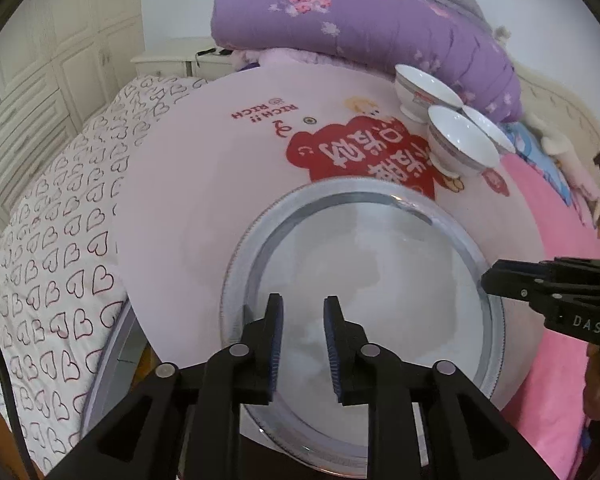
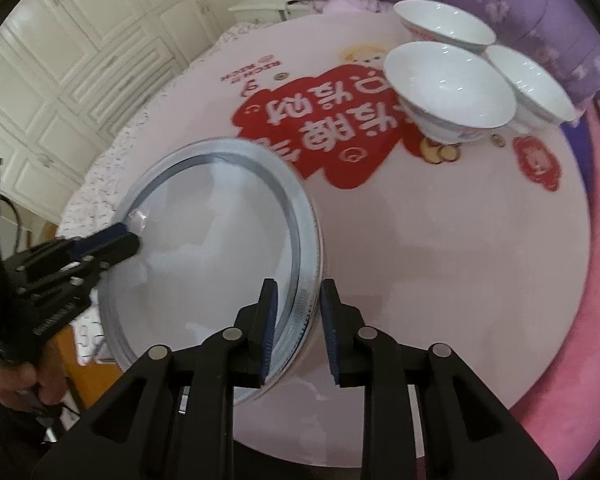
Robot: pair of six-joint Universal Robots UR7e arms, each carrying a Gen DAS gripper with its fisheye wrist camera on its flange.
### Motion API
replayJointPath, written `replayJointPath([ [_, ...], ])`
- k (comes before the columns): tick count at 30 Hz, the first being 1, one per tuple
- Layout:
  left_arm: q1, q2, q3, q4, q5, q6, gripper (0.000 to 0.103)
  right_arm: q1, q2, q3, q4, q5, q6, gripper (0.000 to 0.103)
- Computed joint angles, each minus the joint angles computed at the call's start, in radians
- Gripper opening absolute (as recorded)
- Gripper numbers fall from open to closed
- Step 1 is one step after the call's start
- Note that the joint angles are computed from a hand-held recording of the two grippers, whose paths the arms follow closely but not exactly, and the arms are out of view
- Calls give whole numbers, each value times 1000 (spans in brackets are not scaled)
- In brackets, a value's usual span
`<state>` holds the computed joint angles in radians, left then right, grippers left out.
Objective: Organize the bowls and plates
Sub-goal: 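Lower the plates onto the table and open both grippers, then move both grippers toward the white bowls on the table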
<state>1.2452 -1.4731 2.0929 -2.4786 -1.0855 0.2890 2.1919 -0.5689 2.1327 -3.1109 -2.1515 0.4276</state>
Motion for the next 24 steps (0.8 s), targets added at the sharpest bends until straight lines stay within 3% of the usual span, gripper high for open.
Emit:
replayJointPath([
  [2, 10, -2, -10, -1, -13, -8, 41, -6, -3, 10, -32, 16, -10, 25],
  [3, 13, -6, -12, -3, -19, -12, 46, -5, -2, 13, -50, 17, -17, 28],
  [5, 18, -17, -12, -18, -30, -16, 68, -4, 3, 19, -94, 15, -28, 56],
  [6, 20, -22, -13, -34, -31, -15, 73, 1, 5, 22, -114, 10, -29, 82],
  [7, 20, -26, -11, -43, -33, -15, 80, 3, 12, 28, -163, 3, -44, 95],
  [10, 22, -35, -14, -63, -34, -16, 91, 4, 15, 35, -222, 8, -56, 103],
  [14, 20, -50, -15, -69, -31, -37, 100, 4, 15, 44, -297, -6, -63, 103],
  [24, 5, -49, -43, -45, -49, -79, 102, -8, -30, 93, -400, 7, -70, 103],
])
